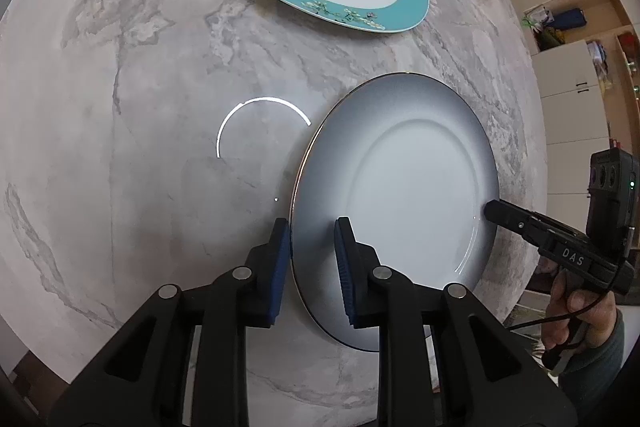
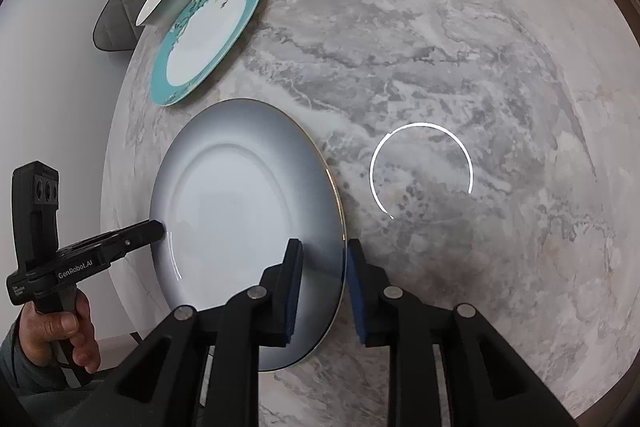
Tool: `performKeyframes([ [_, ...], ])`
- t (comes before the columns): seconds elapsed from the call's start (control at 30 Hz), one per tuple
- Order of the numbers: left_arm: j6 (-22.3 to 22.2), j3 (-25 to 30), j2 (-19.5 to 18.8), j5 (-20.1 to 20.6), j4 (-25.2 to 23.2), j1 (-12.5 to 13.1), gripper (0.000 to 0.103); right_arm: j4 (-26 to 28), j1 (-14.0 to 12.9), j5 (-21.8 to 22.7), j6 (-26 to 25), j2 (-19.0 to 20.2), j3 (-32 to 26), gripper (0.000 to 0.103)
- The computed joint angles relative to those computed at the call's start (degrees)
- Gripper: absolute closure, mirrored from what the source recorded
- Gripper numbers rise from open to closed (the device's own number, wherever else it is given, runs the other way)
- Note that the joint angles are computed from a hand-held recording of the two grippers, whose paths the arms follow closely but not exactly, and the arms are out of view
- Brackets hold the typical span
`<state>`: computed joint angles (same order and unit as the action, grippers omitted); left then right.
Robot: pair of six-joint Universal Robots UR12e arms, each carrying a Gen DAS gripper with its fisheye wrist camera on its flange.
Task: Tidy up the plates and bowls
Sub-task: 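Slide the grey-rimmed plate across the table toward the table edge, then open the grippers and release the grey-rimmed plate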
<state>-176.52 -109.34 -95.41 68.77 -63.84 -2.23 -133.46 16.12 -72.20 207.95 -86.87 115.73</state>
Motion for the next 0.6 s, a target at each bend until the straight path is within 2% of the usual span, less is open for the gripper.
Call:
performKeyframes([
  [0.03, -0.3, 0.0, 0.1, -0.6, 0.0, 0.3, 0.079, 0.3, 0.2, -0.6, -0.5, -0.1, -0.2, 0.071],
  [0.07, -0.2, -0.1, 0.4, -1.1, 0.0, 0.7, 0.077, -0.1, 0.3, -1.0, -0.5, -0.4, -0.3, 0.058],
  [0.1, -0.3, 0.0, 0.7, -1.6, 0.0, 1.2, 0.067, -1.3, 0.2, -1.3, -0.2, -1.0, 0.0, 0.052],
  [0.13, -0.6, 0.0, 1.2, -2.2, 0.2, 1.8, 0.050, -2.6, 0.1, -1.8, 0.1, -1.9, 0.4, 0.042],
  [0.2, -3.1, -1.0, 2.4, -6.2, 3.0, 4.0, 0.044, -5.5, -0.6, -3.3, 1.2, -3.7, 1.3, 0.023],
  [0.23, -4.2, -1.5, 2.8, -8.2, 5.0, 5.0, 0.037, -7.8, -0.9, -4.4, 2.3, -4.5, 2.0, 0.009],
  [0.27, -5.2, -1.8, 3.0, -9.4, 7.3, 5.8, 0.032, -10.7, -1.4, -5.1, 3.5, -5.1, 2.8, 0.000],
  [0.33, -7.6, -2.5, 2.9, -12.1, 12.9, 7.2, 0.023, -17.9, -3.0, -4.5, 7.0, -5.8, 4.5, 0.000],
  [0.37, -9.6, -3.3, 2.6, -14.9, 17.7, 8.3, 0.020, -20.3, -4.2, -1.9, 8.8, -5.4, 4.8, 0.000],
  [0.4, -10.9, -3.4, 2.2, -15.6, 20.6, 8.8, 0.008, -22.0, -5.7, 1.6, 10.6, -4.8, 4.9, 0.000],
  [0.43, -11.5, -2.6, 1.6, -15.3, 21.5, 9.0, 0.001, -22.7, -6.7, 4.1, 11.9, -4.0, 4.4, 0.000],
  [0.5, -12.9, -0.8, 0.2, -13.0, 23.2, 9.0, 0.001, -22.3, -7.6, 6.3, 10.7, -1.5, 2.1, 0.000],
  [0.53, -14.1, 0.5, -0.9, -10.5, 23.9, 8.7, 0.001, -22.8, -7.8, 6.8, 9.3, -0.2, 1.0, 0.000],
  [0.57, -14.2, 2.2, -2.0, -8.8, 22.7, 8.6, 0.001, -23.2, -7.8, 7.0, 7.5, 1.4, -0.5, 0.000],
  [0.6, -14.0, 4.4, -3.2, -6.2, 19.6, 8.2, 0.001, -22.8, -7.7, 6.9, 5.9, 2.5, -1.7, 0.000],
])
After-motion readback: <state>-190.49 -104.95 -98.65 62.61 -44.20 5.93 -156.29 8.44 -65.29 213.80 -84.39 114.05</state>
